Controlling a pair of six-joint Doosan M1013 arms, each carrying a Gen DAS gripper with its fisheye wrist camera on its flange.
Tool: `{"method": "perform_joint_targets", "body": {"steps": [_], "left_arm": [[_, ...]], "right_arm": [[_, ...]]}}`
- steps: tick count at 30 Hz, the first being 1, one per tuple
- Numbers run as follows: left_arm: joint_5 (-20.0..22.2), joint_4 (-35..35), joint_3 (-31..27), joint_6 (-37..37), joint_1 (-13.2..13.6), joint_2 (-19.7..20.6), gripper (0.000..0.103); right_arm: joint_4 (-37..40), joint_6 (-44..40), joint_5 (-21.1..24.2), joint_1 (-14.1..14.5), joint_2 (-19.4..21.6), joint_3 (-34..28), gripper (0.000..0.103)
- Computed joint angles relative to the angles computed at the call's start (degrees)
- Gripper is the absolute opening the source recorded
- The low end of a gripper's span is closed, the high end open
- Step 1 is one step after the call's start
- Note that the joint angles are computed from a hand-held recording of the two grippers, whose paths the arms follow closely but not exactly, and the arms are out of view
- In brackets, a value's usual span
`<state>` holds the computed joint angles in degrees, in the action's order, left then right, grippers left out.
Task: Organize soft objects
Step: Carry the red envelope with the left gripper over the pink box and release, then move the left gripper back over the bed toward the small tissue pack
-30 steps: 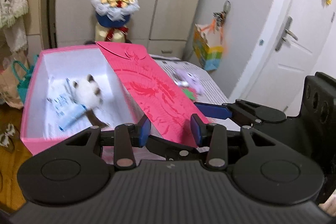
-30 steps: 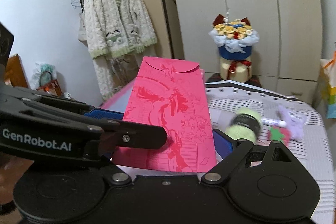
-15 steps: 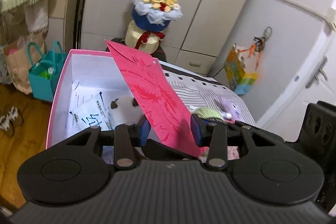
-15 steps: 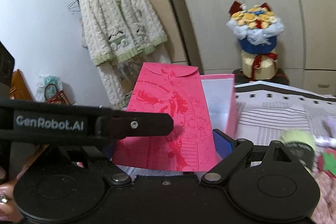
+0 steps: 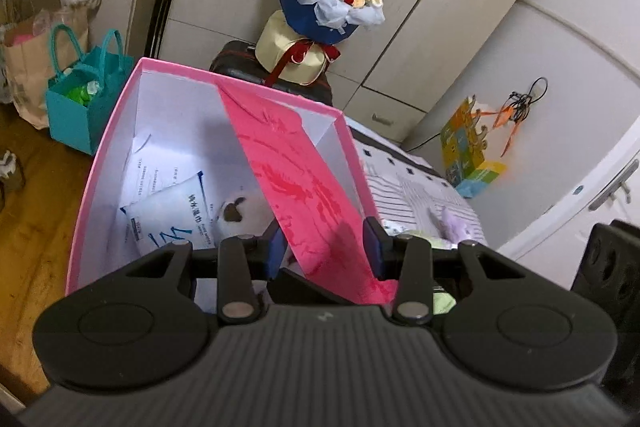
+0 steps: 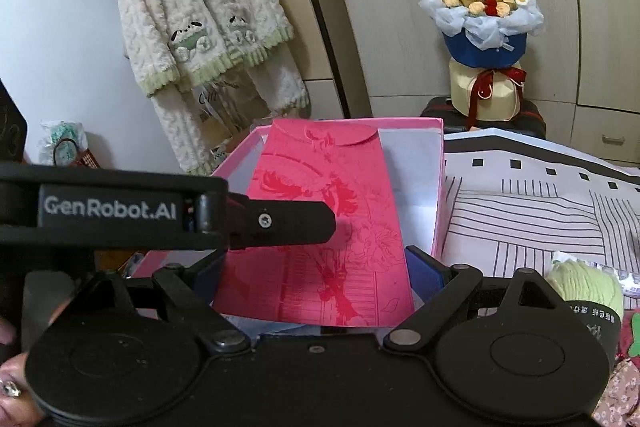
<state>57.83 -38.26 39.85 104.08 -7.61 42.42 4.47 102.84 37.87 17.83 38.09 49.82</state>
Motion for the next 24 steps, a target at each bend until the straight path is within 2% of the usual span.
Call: {"method": "perform_joint_targets", "body": {"steps": [5,9,13,17,20,24], "left_arm": [[1.53,-1.4,-1.1,-0.6,0.54,0.86,0.039],[0.58,-0.6,-1.04,-1.53,0.57,0.94,0.039],[-0.55,0.42,-0.01,0.24,0.38,0.25,0.039],[-3.74,1.38,3.4,3.36,0.1,-1.99,0.042],[-5.27,2.04,6.06,6.06,0.03,-3.97,0.051],[-6.72,2.21,9.86,9.38,0.13,-6.94,0.056]], "right_arm": [[-4.0,0.33,0.89,0.58,0.65,-1.24,0.094],[-13.28,2.26,-0.99,1.75,0.15,-0.24,0.095],[-9.31,-3.24,-3.92,1.28,-1.91,3.12,0.095],[-3.71,-9.63,-8.32,0.74,-4.89,8.07,0.095],[-1.48,-13.03,-10.67,0.57,-7.2,11.75,0.095],[-1.43,-13.8,-13.74,0.43,-10.29,16.2,0.095]]}}
